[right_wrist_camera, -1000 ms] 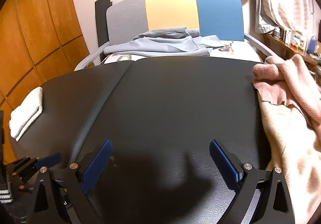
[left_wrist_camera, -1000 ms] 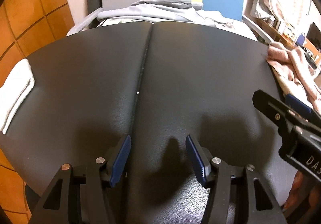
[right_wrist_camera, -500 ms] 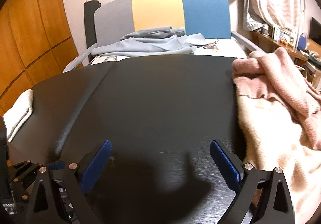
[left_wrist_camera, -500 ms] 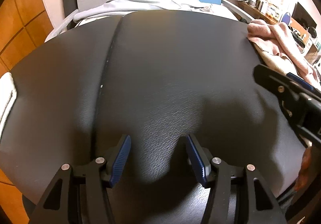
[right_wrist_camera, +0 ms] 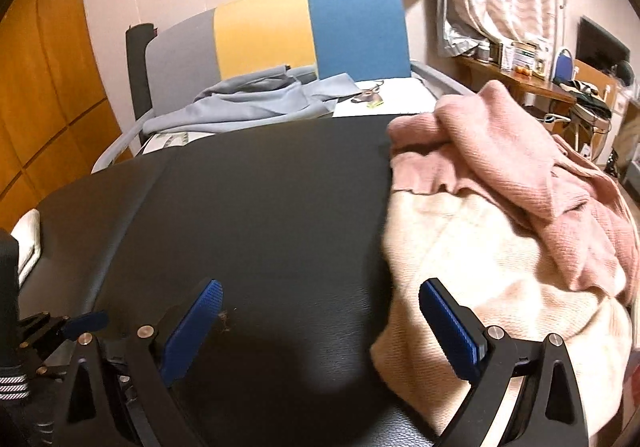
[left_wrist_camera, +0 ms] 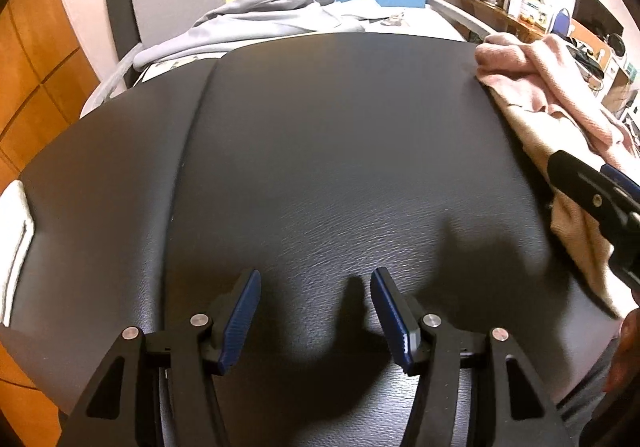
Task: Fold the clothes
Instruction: 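Move both open grippers toward the pink and beige sweater pile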
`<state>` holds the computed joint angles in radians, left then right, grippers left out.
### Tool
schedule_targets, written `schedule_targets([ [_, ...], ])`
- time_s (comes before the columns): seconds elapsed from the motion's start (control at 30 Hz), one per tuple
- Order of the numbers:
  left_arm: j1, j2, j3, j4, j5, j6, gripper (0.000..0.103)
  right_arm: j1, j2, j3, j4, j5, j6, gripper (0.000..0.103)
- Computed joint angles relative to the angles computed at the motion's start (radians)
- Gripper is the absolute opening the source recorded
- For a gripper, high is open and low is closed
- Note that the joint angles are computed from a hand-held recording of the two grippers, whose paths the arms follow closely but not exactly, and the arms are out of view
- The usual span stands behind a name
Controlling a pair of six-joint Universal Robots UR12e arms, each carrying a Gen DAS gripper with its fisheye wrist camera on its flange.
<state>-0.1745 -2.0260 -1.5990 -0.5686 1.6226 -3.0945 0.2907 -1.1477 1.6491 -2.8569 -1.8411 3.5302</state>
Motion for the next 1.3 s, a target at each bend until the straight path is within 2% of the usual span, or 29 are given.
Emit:
schedule_targets([
  [0.2, -0.028, -0.011, 0.012, 0.02, -0.01, 0.008, 0.058, -0.001, -0.011, 0.006, -0.012, -0.036, -0.007, 0.1],
  [0.5, -0.061, -0.035, 0.073, -0.003, -0.029, 0.053, 0.058, -0.011, -0.029, 0.024, -0.007, -0.105, 0.028, 0.102],
  [0.63, -0.068, -0.043, 0.089, 0.01, -0.035, 0.054, 0.058, -0.02, -0.037, 0.035, -0.016, -0.102, 0.046, 0.102],
  [0.9, -0.065, -0.042, 0.09, -0.015, -0.05, 0.058, 0.058, -0.029, -0.036, 0.032, -0.01, -0.088, 0.048, 0.102],
  [1.07, -0.066, -0.042, 0.093, -0.004, -0.063, 0.066, 0.058, -0.033, -0.037, 0.027, -0.013, -0.107, 0.049, 0.102],
  [1.17, -0.064, -0.036, 0.081, 0.026, -0.065, 0.065, 0.058, -0.033, -0.039, 0.021, 0.013, -0.127, 0.052, 0.102],
  [1.3, -0.056, -0.029, 0.073, 0.017, -0.093, 0.061, 0.058, -0.033, -0.043, 0.014, 0.056, -0.153, 0.063, 0.102],
])
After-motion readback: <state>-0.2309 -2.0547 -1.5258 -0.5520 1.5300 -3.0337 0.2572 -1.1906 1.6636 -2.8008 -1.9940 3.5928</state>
